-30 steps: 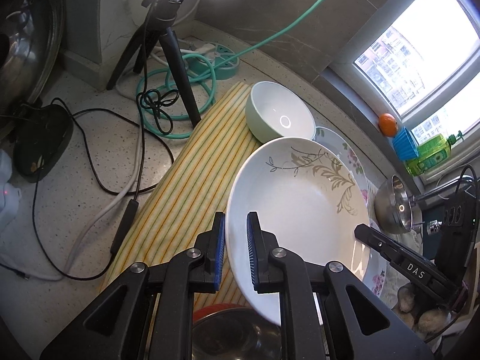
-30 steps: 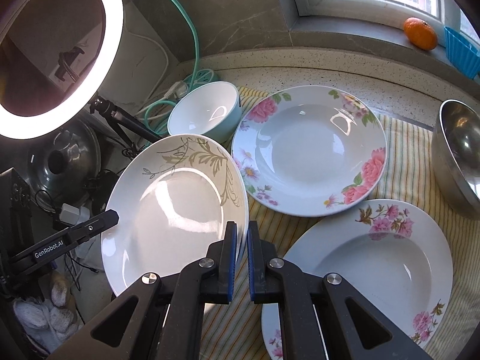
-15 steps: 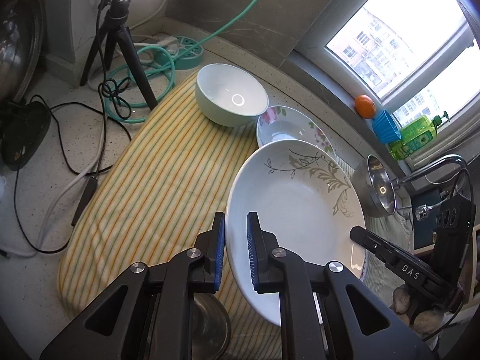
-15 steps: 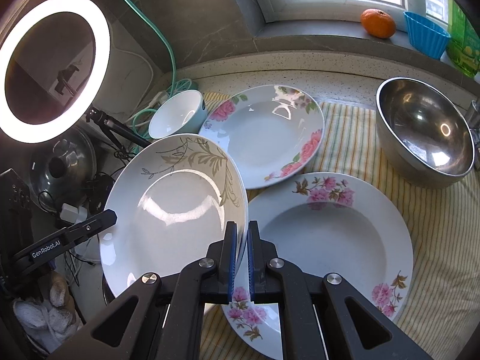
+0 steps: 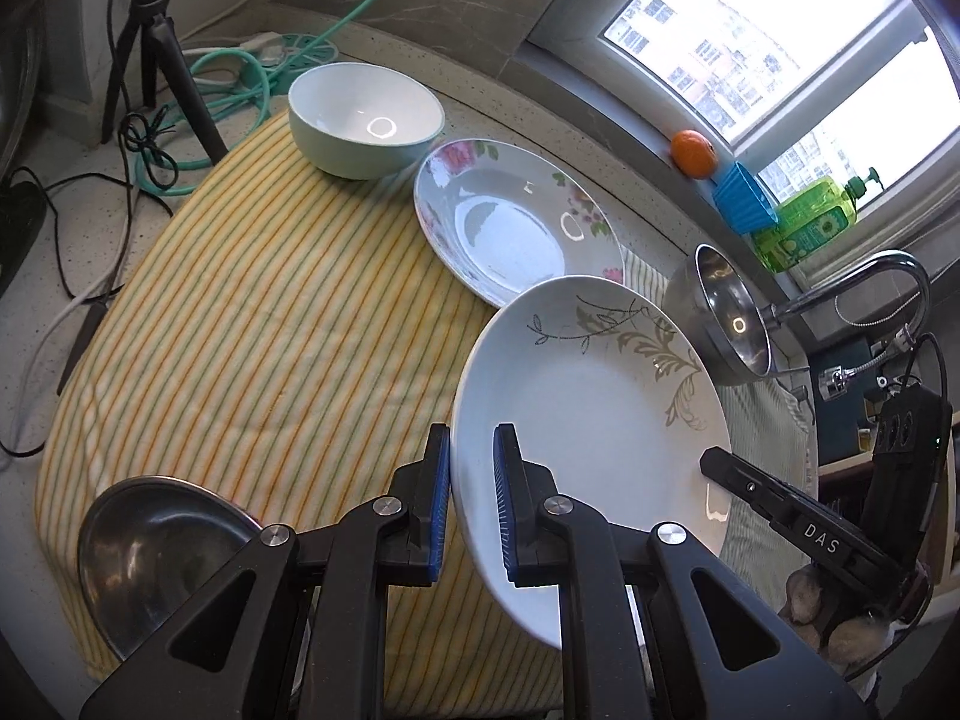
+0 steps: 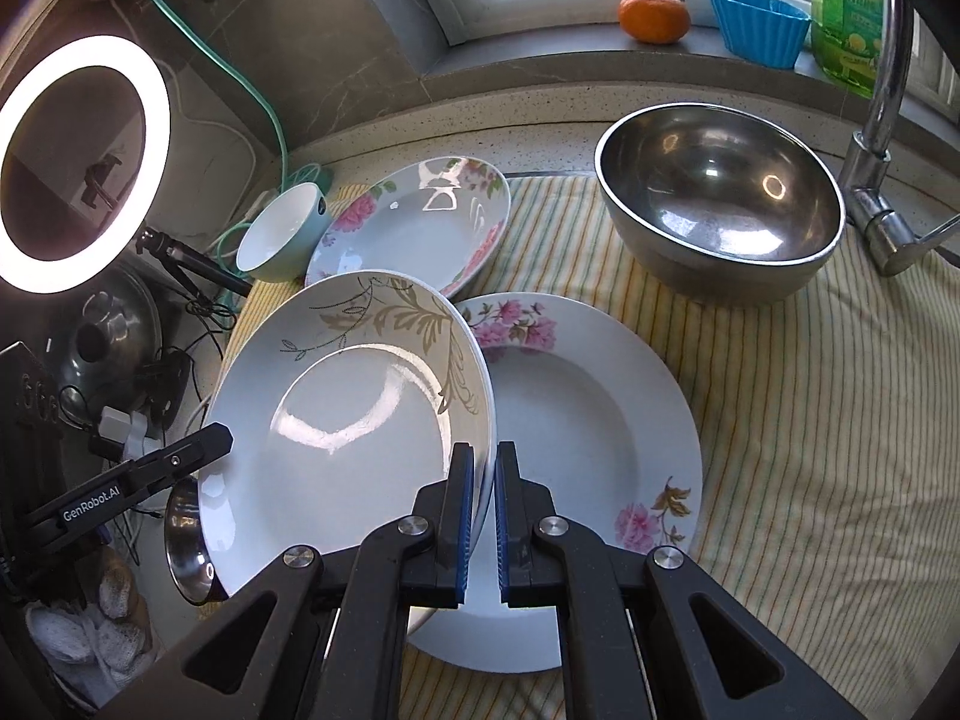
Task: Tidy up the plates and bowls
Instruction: 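Lower the gold-leaf plate onto the pink-rose deep plate with both grippers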
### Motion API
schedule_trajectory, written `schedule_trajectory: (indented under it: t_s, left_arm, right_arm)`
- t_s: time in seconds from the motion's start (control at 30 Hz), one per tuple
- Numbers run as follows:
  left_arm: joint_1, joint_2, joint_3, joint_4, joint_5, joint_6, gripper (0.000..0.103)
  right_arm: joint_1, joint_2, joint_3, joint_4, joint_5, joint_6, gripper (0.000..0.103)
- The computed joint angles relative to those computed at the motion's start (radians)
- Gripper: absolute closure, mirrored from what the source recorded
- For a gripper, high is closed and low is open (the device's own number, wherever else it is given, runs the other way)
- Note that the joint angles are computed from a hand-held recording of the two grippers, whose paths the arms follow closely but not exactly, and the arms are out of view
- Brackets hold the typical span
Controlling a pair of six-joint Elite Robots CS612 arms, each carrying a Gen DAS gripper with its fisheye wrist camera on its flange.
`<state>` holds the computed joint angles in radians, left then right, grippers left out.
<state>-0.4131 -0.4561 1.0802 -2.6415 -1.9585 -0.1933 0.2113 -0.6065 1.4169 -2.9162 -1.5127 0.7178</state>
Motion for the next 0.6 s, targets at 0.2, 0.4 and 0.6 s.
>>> schedule_trajectory:
  t_s: [0.2, 0.4, 0.6]
  left_arm:
    - [-0.018, -0.004, 0.017, -0.004, 0.000, 0.001, 0.091]
    - [-0.033, -0.003, 0.025, 0.007, 0.004, 0.003, 0.091]
    - [-0.043, 0.002, 0.024, 0.024, 0.011, -0.002, 0.091]
  right_arm:
    - [-0.011, -0.011, 0.039, -0.006, -0.006, 0.007, 0.097]
    - [-0.024, -0.017, 0.070, -0.005, -0.001, 0.004, 0.097]
    - [-0.033, -0.020, 0.088, -0.001, 0.000, -0.006, 0.097]
